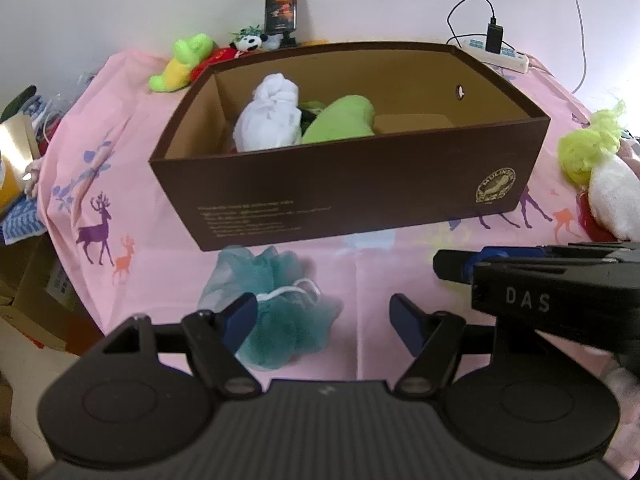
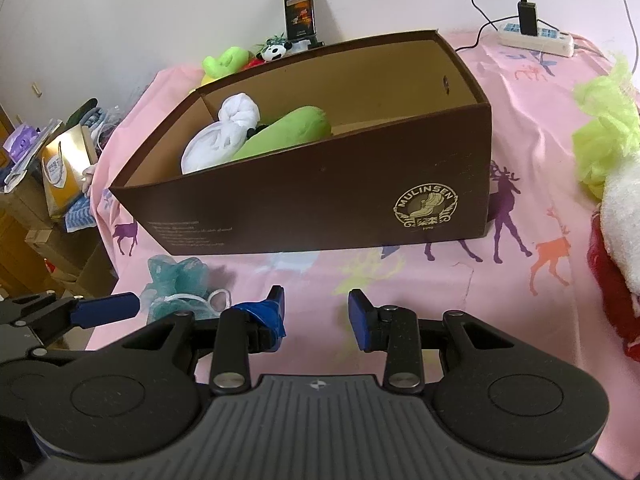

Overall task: Organize soft objects
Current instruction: 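Move the right tool down to the teal mesh bath puff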

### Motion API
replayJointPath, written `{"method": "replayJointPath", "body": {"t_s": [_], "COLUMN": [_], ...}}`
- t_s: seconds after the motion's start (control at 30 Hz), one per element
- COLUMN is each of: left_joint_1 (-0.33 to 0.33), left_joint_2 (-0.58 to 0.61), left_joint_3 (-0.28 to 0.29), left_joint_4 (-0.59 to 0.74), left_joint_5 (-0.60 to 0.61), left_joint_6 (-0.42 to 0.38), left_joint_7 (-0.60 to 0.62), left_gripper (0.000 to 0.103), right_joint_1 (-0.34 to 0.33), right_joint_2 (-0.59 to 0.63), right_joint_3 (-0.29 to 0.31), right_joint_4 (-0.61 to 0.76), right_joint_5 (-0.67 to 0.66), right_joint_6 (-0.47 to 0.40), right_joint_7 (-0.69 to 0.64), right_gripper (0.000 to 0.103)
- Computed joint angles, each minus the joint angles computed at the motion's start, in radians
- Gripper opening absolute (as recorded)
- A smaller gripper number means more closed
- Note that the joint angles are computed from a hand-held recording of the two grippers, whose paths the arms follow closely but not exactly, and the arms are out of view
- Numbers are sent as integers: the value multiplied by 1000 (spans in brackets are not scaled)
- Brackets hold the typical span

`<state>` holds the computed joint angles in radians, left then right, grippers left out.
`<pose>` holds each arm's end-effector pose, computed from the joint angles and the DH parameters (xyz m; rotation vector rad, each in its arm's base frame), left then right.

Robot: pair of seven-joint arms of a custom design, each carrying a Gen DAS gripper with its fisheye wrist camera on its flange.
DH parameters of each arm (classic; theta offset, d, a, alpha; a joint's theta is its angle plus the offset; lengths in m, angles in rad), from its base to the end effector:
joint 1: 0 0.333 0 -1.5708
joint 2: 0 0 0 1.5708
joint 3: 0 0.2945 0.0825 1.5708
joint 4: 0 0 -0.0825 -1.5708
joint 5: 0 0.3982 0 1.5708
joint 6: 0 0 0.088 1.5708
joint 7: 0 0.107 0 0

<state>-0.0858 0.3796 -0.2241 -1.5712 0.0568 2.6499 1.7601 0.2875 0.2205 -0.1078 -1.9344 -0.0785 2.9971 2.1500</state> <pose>0.6932 -0.1987 0.4854 -1.3311 2.2273 -0.7456 0.6483 0.1279 0.4464 -1.3805 1.8993 -0.4893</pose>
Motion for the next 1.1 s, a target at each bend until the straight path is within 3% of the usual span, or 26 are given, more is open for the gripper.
{"method": "replayJointPath", "body": {"t_s": [0.33,0.7,0.9,1.1], "left_joint_1": [42,139,156,132], "left_joint_2": [-19,-18,38,79], "left_joint_3": [-18,-82,-90,-68], "left_joint_4": [-33,-74,-8,36], "left_joint_5": [-65,-287,-359,-336], "left_joint_6": [38,56,-7,-21], "left_joint_7": [61,265,305,269], "left_gripper": [72,72,72,72], "right_joint_1": [-21,-50,-101,-140], "right_joint_2": [11,37,56,84], "right_joint_3": [36,92,170,229], "right_joint_4": [18,53,79,122], "right_joint_5": [76,195,360,528], "right_joint_6": [-15,-28,-29,-48], "right_joint_7": [-67,-216,-385,-536], "right_gripper": [18,18,18,18]}}
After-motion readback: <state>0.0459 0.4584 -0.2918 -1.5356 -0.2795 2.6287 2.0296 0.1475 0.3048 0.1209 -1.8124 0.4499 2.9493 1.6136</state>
